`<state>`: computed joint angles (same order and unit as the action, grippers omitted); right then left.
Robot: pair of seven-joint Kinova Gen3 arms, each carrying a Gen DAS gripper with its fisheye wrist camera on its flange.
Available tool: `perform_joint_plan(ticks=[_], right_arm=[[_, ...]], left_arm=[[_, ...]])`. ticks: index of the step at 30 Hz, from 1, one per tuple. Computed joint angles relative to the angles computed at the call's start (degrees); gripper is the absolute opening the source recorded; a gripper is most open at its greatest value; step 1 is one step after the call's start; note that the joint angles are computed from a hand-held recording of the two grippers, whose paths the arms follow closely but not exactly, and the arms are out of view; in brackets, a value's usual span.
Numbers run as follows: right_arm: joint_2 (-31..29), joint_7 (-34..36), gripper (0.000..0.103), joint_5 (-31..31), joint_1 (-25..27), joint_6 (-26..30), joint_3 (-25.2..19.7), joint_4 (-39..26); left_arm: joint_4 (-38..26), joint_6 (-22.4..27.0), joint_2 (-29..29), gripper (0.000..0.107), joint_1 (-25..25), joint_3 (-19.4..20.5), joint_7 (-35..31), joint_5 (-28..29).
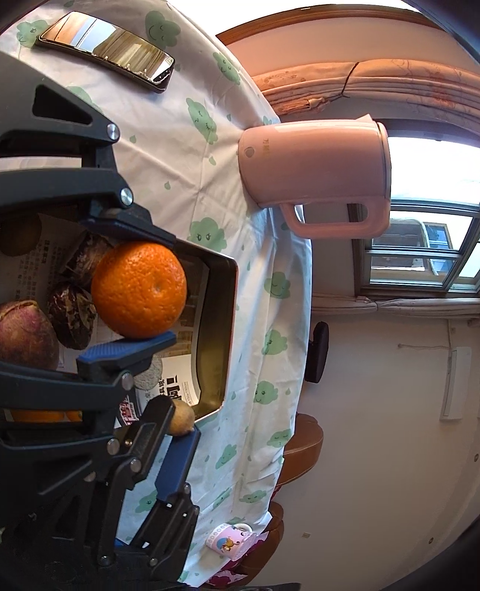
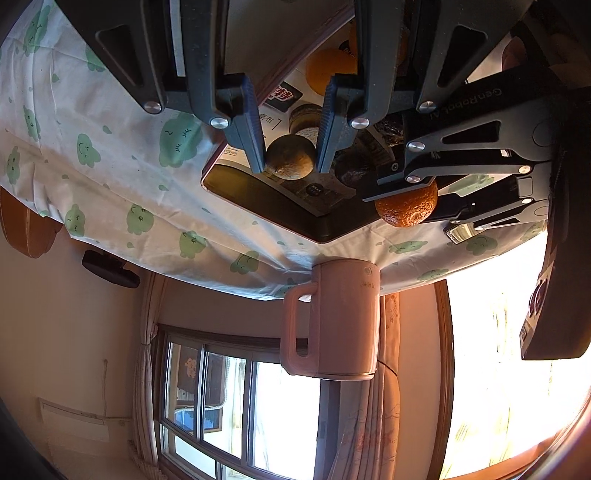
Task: Organize fruits
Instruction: 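Lower the brown fruit into the tin with the right gripper while the left gripper releases the tangerine there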
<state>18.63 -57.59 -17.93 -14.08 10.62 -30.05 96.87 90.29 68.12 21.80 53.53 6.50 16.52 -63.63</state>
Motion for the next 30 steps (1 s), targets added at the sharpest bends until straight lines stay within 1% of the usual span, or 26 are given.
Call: perform_joint_plan(ticks=[3, 7, 9, 14, 17, 19, 21, 23, 26, 28, 30], right_arm=[[0.18, 0.01, 0.030, -0.17, 0.09, 0.42, -0.01, -0.24], [0.30, -0.68, 0.030, 0.22, -1.90, 2.21, 2.30, -1.16], [0.50, -0.56, 0.030, -0.05, -2.11, 3.40, 2.70, -1.76], [0.44, 0.03, 0.032, -1.27, -2.36, 3.87, 3.29, -1.87], [0.14, -0.46, 0.039, -1.41, -3.17, 3.46, 4.36, -1.57], [-0.08, -0.79, 0.048, -1.85, -2.94, 2.77, 4.34, -1.11], [-0.16, -0.06, 0.052, -2.90, -1.13, 1.77, 2.56, -0.48], [-0.58, 0.03, 0.056, -3.27, -0.36, 0.20, 1.70, 0.53], [-1.44, -0.76, 0.059, -2.64, 0.35, -2.68, 0.71, 2.34], [-1.89, -1.73, 0.064, -1.85, 1.34, -4.56, -0.45, 3.48], [-2.15, -2.84, 0.068, -0.88, 2.75, -6.37, -2.05, 4.48]], left_arm=[[-0.14, -0.04, -0.05, 0.048, -0.18, 0.10, -0.47, 0.36], [-0.47, 0.02, 0.07, 0.049, -0.23, 0.07, -1.12, 0.76], [-0.90, 0.72, 0.40, 0.049, 0.12, -0.01, -1.43, 0.57], [-0.84, 0.66, 0.38, 0.049, 0.32, -0.16, -1.43, 0.53], [-0.51, 0.93, 0.25, 0.049, 0.60, -0.23, -0.55, 0.28], [0.25, 1.09, -0.07, 0.054, 1.00, -0.28, 0.98, -0.45], [0.70, 1.91, -0.12, 0.059, 1.48, -0.21, 2.51, -1.35], [0.85, 2.97, 0.04, 0.061, 1.94, -0.03, 3.48, -2.28], [0.66, 4.96, 0.54, 0.065, 2.70, 0.15, 4.67, -3.52], [0.73, 5.88, 0.70, 0.069, 2.99, 0.24, 5.49, -4.10], [1.00, 6.42, 0.73, 0.071, 3.23, 0.39, 6.20, -4.79]])
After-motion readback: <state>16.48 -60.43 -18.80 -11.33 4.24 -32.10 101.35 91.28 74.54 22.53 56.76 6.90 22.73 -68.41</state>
